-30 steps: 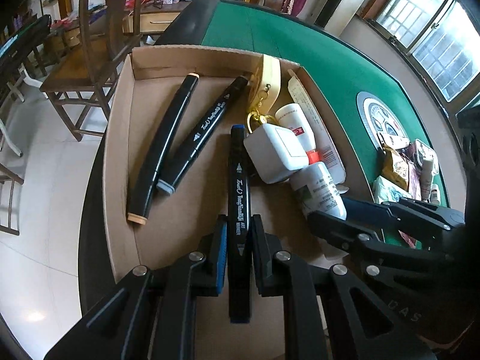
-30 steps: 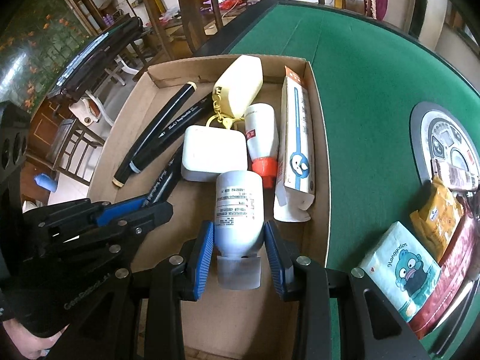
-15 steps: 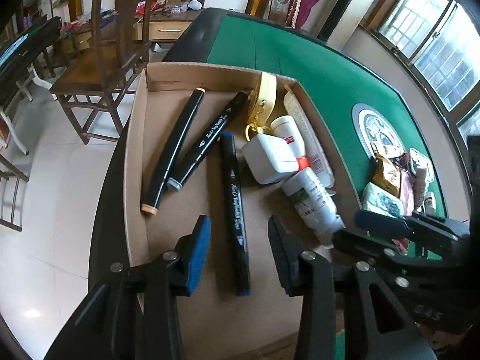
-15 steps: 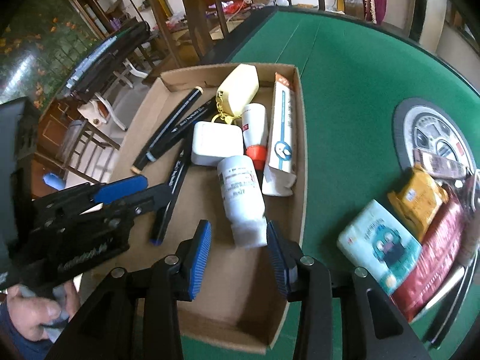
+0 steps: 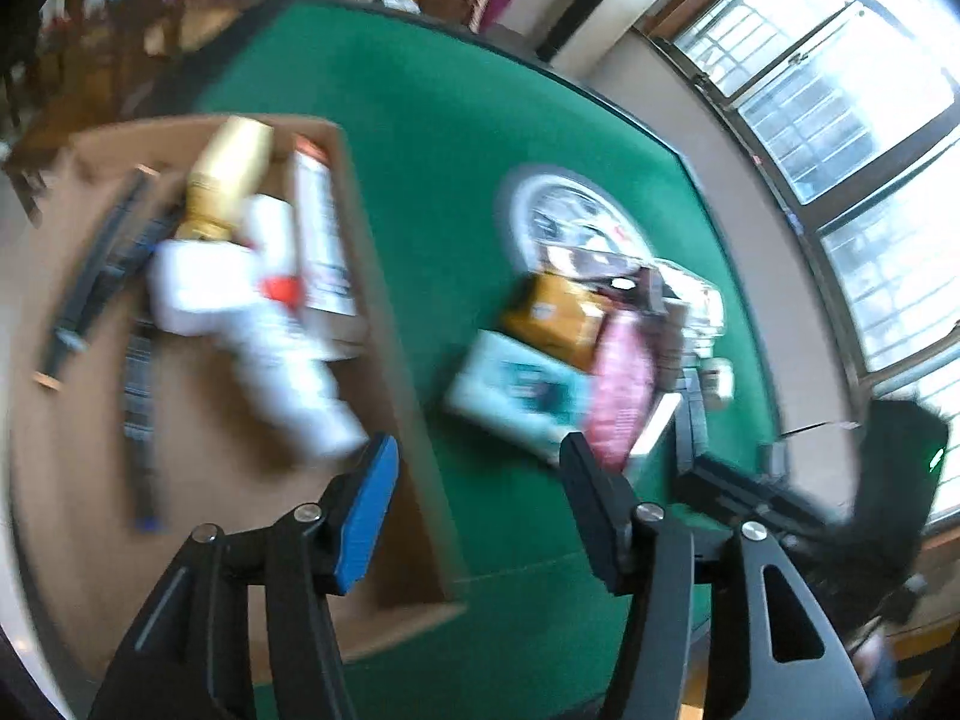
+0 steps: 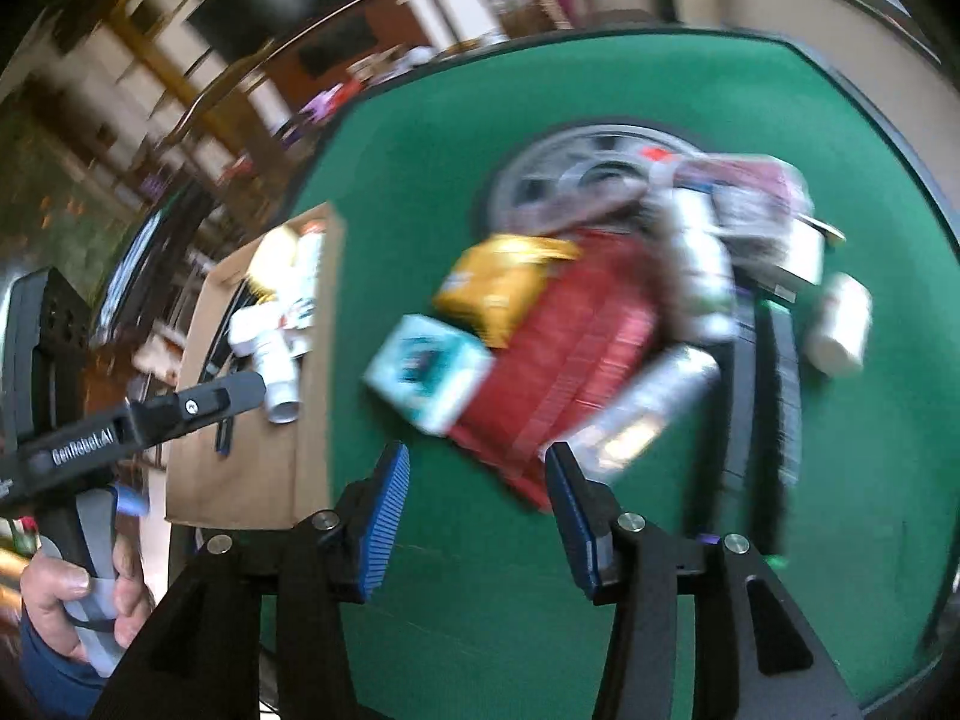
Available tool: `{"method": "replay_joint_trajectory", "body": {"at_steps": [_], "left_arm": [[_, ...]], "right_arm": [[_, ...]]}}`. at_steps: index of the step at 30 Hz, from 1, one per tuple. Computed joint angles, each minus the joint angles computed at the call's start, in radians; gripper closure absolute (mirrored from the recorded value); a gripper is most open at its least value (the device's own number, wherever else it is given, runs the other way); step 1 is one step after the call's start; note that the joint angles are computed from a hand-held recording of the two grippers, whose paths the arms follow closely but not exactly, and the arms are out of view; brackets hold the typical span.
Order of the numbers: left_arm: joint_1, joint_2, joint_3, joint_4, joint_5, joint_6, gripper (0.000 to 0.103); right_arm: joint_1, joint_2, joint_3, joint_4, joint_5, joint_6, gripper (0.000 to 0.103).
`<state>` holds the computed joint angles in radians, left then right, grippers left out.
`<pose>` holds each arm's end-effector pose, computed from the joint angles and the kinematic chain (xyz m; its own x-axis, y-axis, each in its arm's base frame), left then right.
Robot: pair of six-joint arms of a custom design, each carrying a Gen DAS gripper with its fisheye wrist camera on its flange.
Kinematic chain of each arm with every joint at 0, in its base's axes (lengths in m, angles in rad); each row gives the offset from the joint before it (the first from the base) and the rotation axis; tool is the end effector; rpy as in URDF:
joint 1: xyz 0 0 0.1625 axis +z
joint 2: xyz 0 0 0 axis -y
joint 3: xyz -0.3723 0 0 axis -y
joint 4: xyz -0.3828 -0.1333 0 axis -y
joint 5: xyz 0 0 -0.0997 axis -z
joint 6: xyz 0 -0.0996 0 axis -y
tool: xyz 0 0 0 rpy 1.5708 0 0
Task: Organize objects
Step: 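Grasp the green-capped black marker with the right gripper while the left gripper moves to the tissue pack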
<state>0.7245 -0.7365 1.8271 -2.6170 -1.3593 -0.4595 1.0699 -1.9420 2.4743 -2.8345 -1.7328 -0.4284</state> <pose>-0.3081 -0.4786 -0.0286 -0.9063 0.3681 -0.2076 0.3862 0.9209 -0.0532 -0.0579 -0.3498 0.3086 -0.8888 0.2459 0.3867 -0.0130 0.8299 -0.5577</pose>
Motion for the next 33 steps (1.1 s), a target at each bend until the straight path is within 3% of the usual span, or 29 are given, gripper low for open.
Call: {"method": "replay_joint_trajectory", "body": {"at_steps": [3, 6, 12, 19, 21, 23, 27, 28, 29, 30, 32, 33], "left_arm": [[0.001, 0.071, -0.072, 0.020, -0.072, -0.091, 0.046], [-0.004, 0.153, -0.163, 0.093, -0.077, -0.232, 0.046], [-0.009, 0.232, -0.233, 0.139, 0.000, -0.449, 0.045], [-0.009, 0.272, -0.282, 0.228, 0.046, -0.668, 0.037], [-0.008, 0.297, -0.313, 0.252, 0.071, -0.684, 0.036], [-0.009, 0.308, -0.325, 0.250, 0.083, -0.695, 0.030], [-0.012, 0.319, -0.320, 0.223, 0.091, -0.627, 0.030], [-0.012, 0.317, -0.307, 0.196, 0.083, -0.583, 0.051], [-0.008, 0.313, -0.287, 0.164, 0.059, -0.556, 0.066], [-0.003, 0.306, -0.264, 0.136, 0.040, -0.541, 0.067], [-0.012, 0.287, -0.225, 0.124, 0.054, -0.496, 0.079], [-0.019, 0.274, -0.193, 0.115, 0.060, -0.463, 0.080]], "right_arm": [[-0.087, -0.120, 0.024, 0.062, 0.063, -0.034, 0.052], [-0.169, -0.222, 0.034, 0.133, 0.130, -0.074, 0.051], [-0.372, -0.378, 0.027, 0.286, 0.281, -0.193, 0.051], [-0.515, -0.386, -0.020, 0.379, 0.385, -0.273, 0.051], [-0.533, -0.376, -0.033, 0.392, 0.397, -0.292, 0.051], [-0.542, -0.365, -0.044, 0.401, 0.401, -0.307, 0.051], [-0.541, -0.332, -0.057, 0.376, 0.393, -0.320, 0.051], [-0.531, -0.318, -0.057, 0.354, 0.377, -0.322, 0.051], [-0.515, -0.297, -0.058, 0.326, 0.352, -0.320, 0.051], [-0.503, -0.277, -0.060, 0.309, 0.334, -0.318, 0.051], [-0.467, -0.224, -0.061, 0.256, 0.285, -0.320, 0.053], [-0.449, -0.202, -0.061, 0.230, 0.259, -0.319, 0.054]]}}
